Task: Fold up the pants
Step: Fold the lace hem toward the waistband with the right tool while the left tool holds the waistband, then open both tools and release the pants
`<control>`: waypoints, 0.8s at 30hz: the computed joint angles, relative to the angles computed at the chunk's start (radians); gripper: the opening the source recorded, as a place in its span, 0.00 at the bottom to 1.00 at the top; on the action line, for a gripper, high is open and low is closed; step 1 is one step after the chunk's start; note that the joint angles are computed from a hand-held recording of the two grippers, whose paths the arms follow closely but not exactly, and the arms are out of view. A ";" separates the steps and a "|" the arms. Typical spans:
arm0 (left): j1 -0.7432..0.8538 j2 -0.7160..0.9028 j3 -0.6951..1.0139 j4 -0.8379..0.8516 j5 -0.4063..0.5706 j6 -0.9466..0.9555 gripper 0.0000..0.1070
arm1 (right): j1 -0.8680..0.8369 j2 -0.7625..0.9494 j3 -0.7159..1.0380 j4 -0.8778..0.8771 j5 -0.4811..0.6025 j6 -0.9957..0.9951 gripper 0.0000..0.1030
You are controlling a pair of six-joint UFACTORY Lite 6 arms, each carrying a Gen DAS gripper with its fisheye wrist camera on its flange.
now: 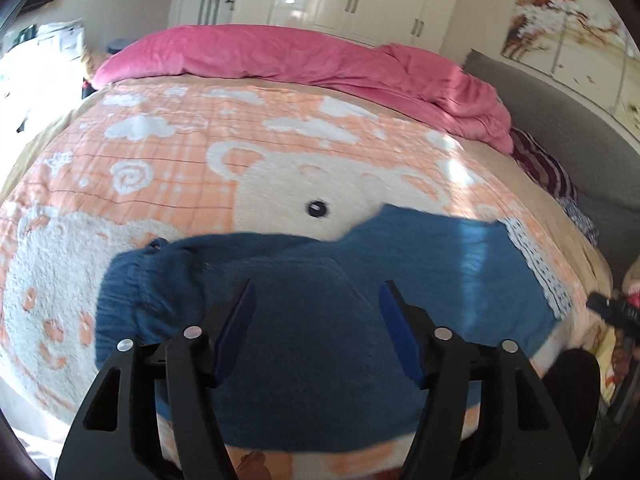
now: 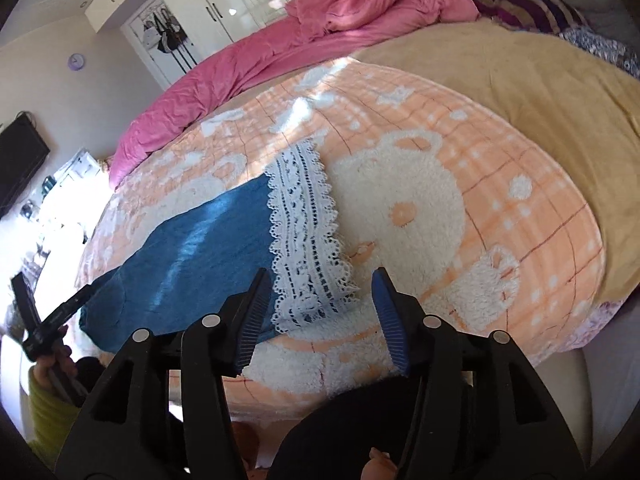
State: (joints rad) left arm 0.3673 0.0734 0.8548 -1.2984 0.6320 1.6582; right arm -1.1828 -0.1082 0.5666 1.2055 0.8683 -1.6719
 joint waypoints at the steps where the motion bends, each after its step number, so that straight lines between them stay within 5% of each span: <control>1: -0.022 -0.035 -0.036 0.021 -0.006 0.002 0.59 | 0.021 -0.057 -0.031 0.003 -0.003 -0.012 0.45; 7: -0.146 -0.158 -0.230 -0.006 -0.157 0.141 0.59 | 0.407 -0.362 -0.218 0.043 -0.218 0.000 0.52; 13: -0.235 -0.175 -0.325 -0.011 -0.291 0.241 0.60 | 0.871 -0.337 -0.267 0.236 -0.525 -0.053 0.52; 18: -0.211 -0.187 -0.351 0.015 -0.270 0.254 0.60 | 0.851 -0.116 -0.257 0.241 -0.551 -0.076 0.52; 24: -0.208 -0.173 -0.350 -0.002 -0.264 0.271 0.60 | 0.787 -0.165 -0.292 0.152 -0.500 -0.025 0.52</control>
State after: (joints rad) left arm 0.1589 -0.0992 0.5044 -1.3008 0.3679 1.9295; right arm -0.3954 -0.2727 0.2748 1.3575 0.3683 -1.6972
